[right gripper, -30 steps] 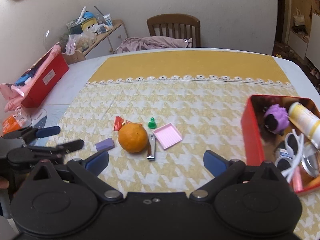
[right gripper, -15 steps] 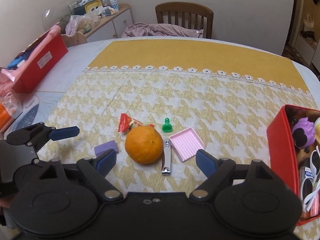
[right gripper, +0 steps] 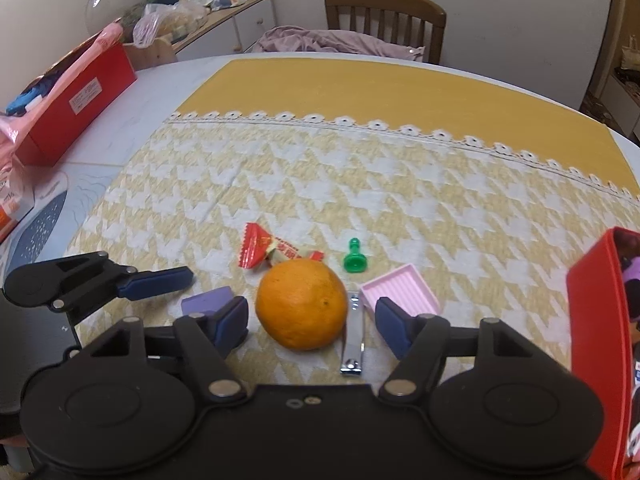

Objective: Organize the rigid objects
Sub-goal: 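Close the left gripper on the purple eraser while the right grips the orange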

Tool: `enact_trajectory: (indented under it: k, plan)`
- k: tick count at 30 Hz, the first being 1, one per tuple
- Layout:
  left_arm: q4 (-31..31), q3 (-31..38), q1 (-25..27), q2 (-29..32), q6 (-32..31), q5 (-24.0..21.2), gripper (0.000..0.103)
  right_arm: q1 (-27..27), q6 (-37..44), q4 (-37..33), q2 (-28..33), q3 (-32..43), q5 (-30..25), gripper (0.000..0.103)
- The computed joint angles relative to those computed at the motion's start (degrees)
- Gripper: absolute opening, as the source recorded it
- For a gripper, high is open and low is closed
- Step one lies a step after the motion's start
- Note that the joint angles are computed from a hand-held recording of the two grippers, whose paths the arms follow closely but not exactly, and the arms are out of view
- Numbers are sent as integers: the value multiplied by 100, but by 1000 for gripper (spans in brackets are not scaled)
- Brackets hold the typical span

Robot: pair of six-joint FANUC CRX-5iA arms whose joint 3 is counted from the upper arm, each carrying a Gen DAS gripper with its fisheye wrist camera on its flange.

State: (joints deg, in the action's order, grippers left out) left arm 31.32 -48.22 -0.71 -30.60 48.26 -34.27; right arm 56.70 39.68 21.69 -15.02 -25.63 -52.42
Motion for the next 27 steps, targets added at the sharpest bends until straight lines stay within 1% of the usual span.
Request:
enact_trajectory:
  k: [1, 3, 4, 6, 7, 9, 10, 12, 18, 27]
  plan:
    - [-43, 8, -19, 11, 39, 34, 48, 1, 9, -4, 25, 7, 11, 68]
    - [-86, 20, -45, 22, 25, 61, 42, -7, 31, -22, 73, 29, 15, 65]
    - [-135, 35, -63, 26, 35, 73, 41, -5, 32, -8, 103, 40, -1, 63]
    - [-194, 38, -85, 12, 23, 88, 34, -2, 42, 8, 152, 54, -20, 61]
    - [-206, 35, -94, 6, 8, 93, 32, -6, 56, -8, 171, 64, -19, 60]
    - [-279, 56, -118, 6, 52, 99, 28, 3, 47, 0, 188, 63, -18, 57]
    - [-282, 61, -128, 6, 50, 93, 26, 13, 36, 17, 201, 60, -11, 53]
    - [-328, 90, -159, 24, 86, 83, 20, 43, 6, 58, 215, 57, -21, 53]
    - [-511, 159, -220, 30, 280, 61, 20, 98, -41, 126, 181, 15, -61, 53]
    - [-488, 183, -29, -126, 598, -319, 20, 259, -302, 157, -159, -146, -288, 52]
